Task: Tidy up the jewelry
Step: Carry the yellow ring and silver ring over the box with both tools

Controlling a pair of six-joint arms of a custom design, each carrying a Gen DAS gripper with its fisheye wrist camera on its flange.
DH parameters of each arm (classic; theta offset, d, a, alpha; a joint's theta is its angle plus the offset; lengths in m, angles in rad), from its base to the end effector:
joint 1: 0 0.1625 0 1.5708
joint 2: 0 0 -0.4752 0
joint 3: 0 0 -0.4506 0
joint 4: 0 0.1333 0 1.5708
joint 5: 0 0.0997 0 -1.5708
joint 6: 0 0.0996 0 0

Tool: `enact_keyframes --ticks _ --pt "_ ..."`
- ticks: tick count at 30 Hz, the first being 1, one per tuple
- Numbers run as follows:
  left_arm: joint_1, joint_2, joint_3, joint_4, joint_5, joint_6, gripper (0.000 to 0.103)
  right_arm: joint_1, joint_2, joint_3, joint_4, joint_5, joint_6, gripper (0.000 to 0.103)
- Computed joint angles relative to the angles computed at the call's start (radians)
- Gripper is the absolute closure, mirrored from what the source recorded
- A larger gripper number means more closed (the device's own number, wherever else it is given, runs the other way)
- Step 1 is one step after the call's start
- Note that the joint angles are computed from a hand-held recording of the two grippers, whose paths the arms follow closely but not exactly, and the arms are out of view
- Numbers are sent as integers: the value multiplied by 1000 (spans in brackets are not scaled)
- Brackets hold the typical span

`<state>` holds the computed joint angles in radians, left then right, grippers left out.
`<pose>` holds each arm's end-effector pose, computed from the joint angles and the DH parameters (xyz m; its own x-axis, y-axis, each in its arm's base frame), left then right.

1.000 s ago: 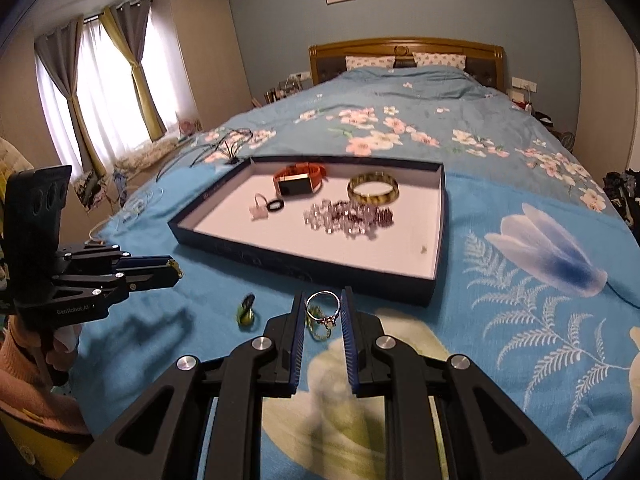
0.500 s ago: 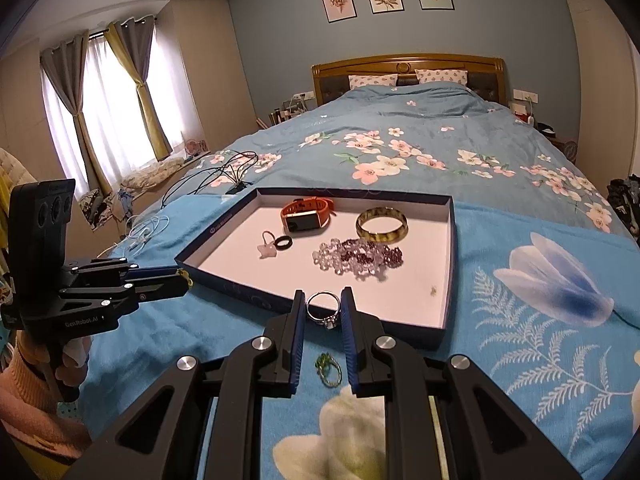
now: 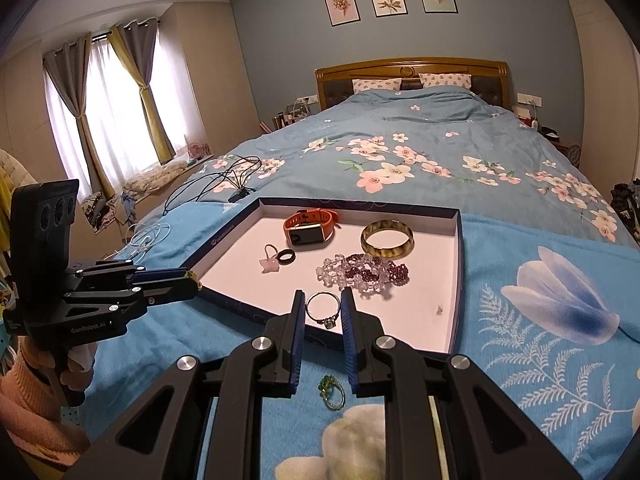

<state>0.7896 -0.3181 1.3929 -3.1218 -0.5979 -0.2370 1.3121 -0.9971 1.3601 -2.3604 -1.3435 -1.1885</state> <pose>-0.3962 -0.7058 -0.0893 -0.7948 -0.0244 -0.6064 0.4518 0.6433 -0.6181 -0.0567 -0.8230 0.3545 -0.5763 -0.7572 0.3074 -0.8091 0.4759 -0.3447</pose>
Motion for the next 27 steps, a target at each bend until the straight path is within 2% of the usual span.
enact_keyframes --ticks 27 --pt "35 -3 -30 -18 -28 21 84 15 39 -39 -5 -21 27 87"
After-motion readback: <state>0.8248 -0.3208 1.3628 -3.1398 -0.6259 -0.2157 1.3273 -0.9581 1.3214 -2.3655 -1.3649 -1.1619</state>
